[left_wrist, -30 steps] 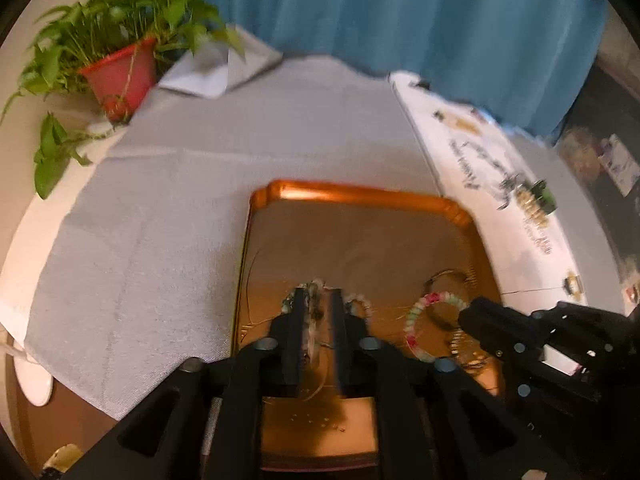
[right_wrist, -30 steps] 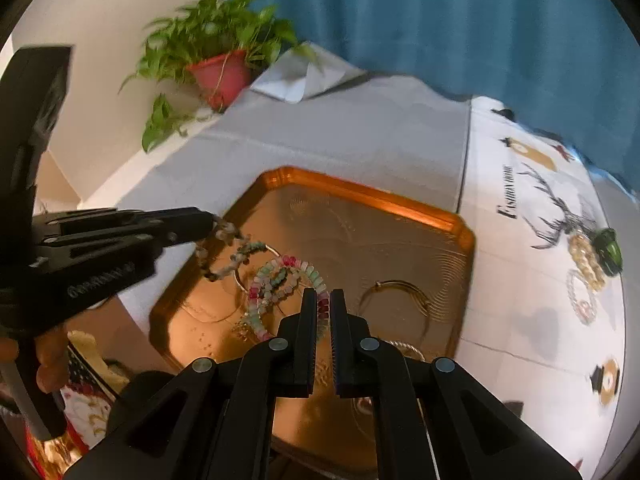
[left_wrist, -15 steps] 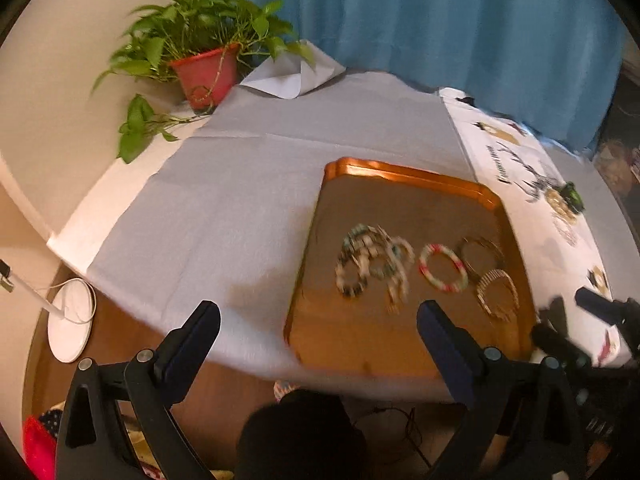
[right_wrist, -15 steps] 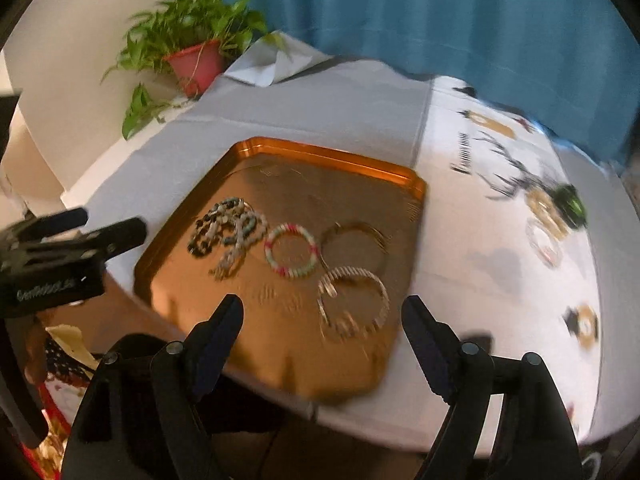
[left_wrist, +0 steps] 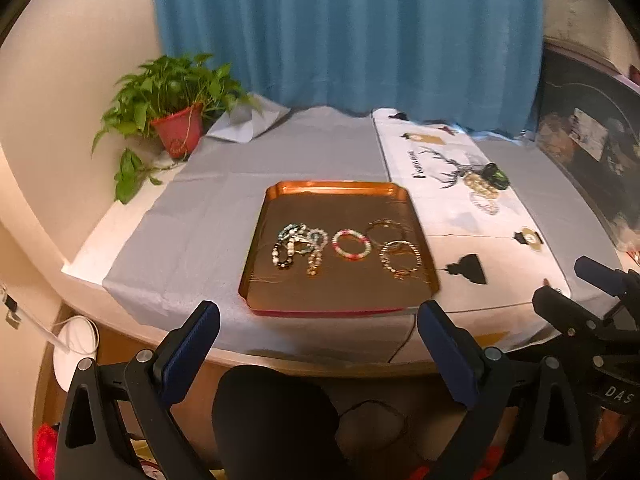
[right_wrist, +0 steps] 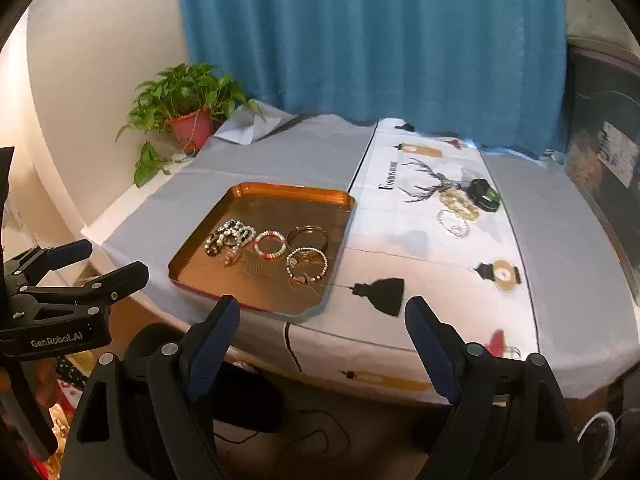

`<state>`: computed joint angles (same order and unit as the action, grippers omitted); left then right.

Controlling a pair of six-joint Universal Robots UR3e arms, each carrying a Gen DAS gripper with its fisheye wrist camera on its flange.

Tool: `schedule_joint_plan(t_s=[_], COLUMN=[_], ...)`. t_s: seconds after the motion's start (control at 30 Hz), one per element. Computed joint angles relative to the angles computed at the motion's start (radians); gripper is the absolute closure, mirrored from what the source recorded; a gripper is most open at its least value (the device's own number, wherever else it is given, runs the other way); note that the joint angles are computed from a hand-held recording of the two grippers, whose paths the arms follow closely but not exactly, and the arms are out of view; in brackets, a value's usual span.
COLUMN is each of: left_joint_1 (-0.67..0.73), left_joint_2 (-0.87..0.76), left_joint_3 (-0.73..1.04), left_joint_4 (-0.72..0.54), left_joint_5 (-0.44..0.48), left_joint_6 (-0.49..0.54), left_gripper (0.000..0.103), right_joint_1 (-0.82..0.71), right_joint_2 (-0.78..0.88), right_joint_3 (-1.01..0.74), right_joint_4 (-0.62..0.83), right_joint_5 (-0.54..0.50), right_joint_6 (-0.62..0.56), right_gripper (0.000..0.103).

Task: Organize jewelry
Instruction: 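Withdraw both tools from the copper tray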

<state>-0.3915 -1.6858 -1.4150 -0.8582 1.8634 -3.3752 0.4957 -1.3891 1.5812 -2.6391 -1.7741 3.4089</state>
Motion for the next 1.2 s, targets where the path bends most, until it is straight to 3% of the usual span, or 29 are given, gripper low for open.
schedule_joint_plan(t_s=[0.2,0.53,0.9,1.2], left_joint_1=[-0.092,-0.165,-0.183,-0.157], left_joint_2=[0.016,-0.022,-0.096,-0.26], left_joint_3=[0.013,0.075,0.152,0.371], left_joint_4=[-0.024,-0.057,-0.091,-0.16], left_joint_5=[0.082,0.14,0.142,0.079], left_joint_6=[-0.027,-0.041,-0.031,-0.005], left_gripper=[0.003,0.002,0.002,0.002], right_joint_1=[0.023,-0.005,-0.083,-0.226], right_joint_2=[-0.118,-0.225,-0.268,-0.312], right_joint_3=[0.14,0.268,0.336,0.4], right_joint_4=[-0.052,-0.092,-0.106,-0.116], right_joint_5=[-0.026,-0.008,0.041,0.108], right_joint_6=[0.011,0.02,0.02,-0.01], right_gripper=[0.018,0.018,0.018,0.018])
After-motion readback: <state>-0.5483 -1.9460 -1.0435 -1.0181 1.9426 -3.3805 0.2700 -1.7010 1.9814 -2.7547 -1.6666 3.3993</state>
